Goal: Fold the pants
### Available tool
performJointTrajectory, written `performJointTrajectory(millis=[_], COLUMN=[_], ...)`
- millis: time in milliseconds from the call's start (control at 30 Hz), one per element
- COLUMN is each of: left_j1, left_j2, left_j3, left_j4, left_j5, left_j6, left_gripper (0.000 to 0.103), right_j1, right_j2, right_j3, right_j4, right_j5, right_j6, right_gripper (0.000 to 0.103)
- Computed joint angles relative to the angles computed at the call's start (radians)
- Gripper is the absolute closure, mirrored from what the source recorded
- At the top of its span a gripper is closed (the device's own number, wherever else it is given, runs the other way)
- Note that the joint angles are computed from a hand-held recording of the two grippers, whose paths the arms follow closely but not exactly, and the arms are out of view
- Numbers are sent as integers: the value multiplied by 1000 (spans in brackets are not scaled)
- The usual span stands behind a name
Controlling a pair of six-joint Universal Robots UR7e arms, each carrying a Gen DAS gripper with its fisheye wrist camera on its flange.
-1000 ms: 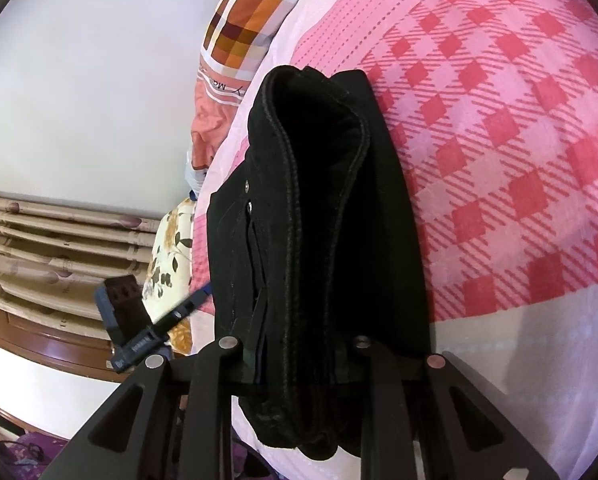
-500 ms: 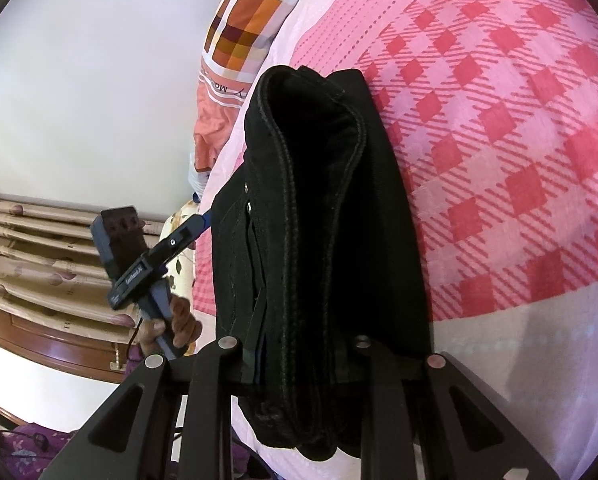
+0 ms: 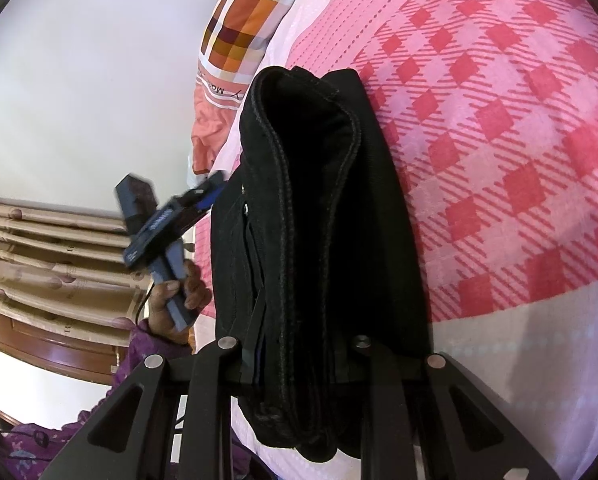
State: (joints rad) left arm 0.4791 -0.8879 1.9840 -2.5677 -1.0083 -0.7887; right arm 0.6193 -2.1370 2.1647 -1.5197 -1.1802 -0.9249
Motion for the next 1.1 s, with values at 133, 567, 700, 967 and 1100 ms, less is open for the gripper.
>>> performJointTrajectory(millis=[133,567,700,967,1100], left_j1=[-58,-288,-296,-317,-321], left_j2=[-91,-113,-88,-59,-50], left_j3=[99,190,164,120,102], left_j4=[-69,163,237,374,419], left_j5=[-20,-27,-22,2,14], left_j6=[-86,-404,-437,-466,-469], left_gripper=[35,34,34,26,23], right_j1=[0,55,83,121,136], right_j2=[-1,-13,-16,-38,-66], right_j3=[1,9,16,18,23], right_j4=[1,-50,-81,-147,-202], right_j5=[1,-34,-44,-69,-73], right_j6=[0,45,80,127,136], right_gripper=[85,82,79,69,56])
